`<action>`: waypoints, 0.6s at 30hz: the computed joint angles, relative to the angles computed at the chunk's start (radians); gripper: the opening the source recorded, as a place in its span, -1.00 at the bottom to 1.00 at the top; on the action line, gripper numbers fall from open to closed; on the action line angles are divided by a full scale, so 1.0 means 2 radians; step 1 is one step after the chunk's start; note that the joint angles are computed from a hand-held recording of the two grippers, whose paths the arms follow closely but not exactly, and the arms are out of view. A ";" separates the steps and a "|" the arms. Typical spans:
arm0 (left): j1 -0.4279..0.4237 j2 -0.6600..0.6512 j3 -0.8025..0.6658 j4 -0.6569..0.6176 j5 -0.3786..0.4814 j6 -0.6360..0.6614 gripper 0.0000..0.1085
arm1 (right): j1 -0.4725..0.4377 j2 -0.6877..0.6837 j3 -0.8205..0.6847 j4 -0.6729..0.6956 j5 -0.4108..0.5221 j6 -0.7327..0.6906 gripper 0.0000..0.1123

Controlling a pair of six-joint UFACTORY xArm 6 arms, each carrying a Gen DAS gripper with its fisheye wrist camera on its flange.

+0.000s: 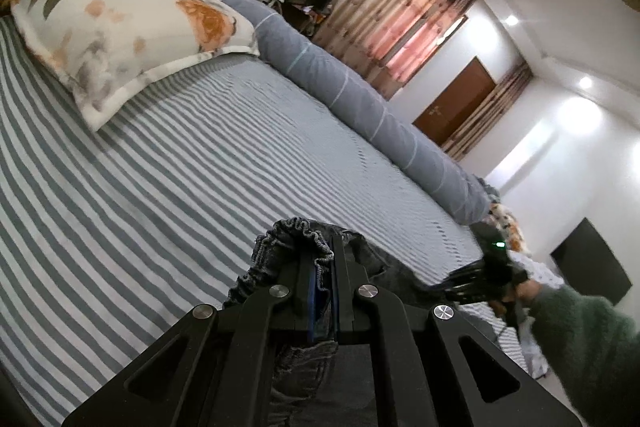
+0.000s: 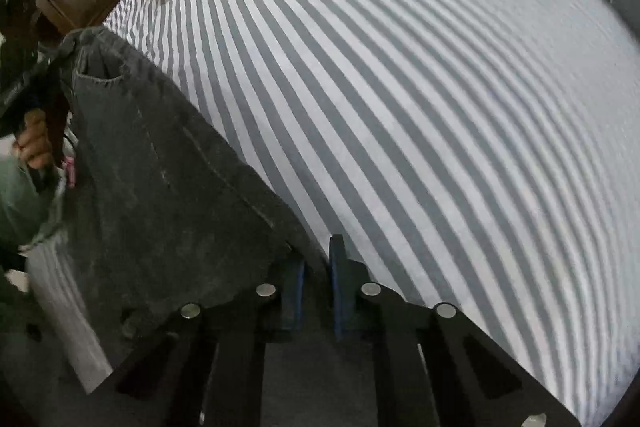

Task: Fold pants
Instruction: 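Lift the waistband with the left gripper while the right gripper grasps the leg hem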

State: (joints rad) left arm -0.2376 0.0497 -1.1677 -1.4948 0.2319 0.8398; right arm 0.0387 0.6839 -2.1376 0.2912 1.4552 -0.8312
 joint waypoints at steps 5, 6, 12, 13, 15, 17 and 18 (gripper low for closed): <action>0.000 0.003 0.003 0.084 -0.014 -0.083 -0.90 | 0.015 -0.112 0.148 -0.026 -0.126 -0.001 -0.86; 0.000 0.000 0.005 0.097 -0.015 -0.092 -0.90 | 0.018 -0.139 0.182 -0.028 -0.153 0.000 -0.86; 0.000 -0.032 0.030 0.208 -0.009 -0.166 -0.90 | 0.038 -0.310 0.376 -0.076 -0.290 0.064 -0.88; 0.000 -0.038 0.035 0.228 -0.007 -0.181 -0.90 | 0.042 -0.333 0.400 -0.089 -0.304 0.078 -0.88; -0.001 -0.058 0.049 0.258 -0.001 -0.198 -0.90 | 0.048 -0.384 0.449 -0.110 -0.323 0.106 -0.89; -0.003 -0.085 0.068 0.291 0.004 -0.221 -0.90 | 0.058 -0.435 0.496 -0.131 -0.337 0.139 -0.89; -0.004 -0.097 0.077 0.299 0.010 -0.226 -0.90 | 0.058 -0.460 0.516 -0.137 -0.338 0.150 -0.89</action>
State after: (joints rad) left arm -0.2454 -0.1449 -1.0146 -0.8962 0.2518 0.3869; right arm 0.1537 -0.2365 -1.1061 0.0175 0.7796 -0.5311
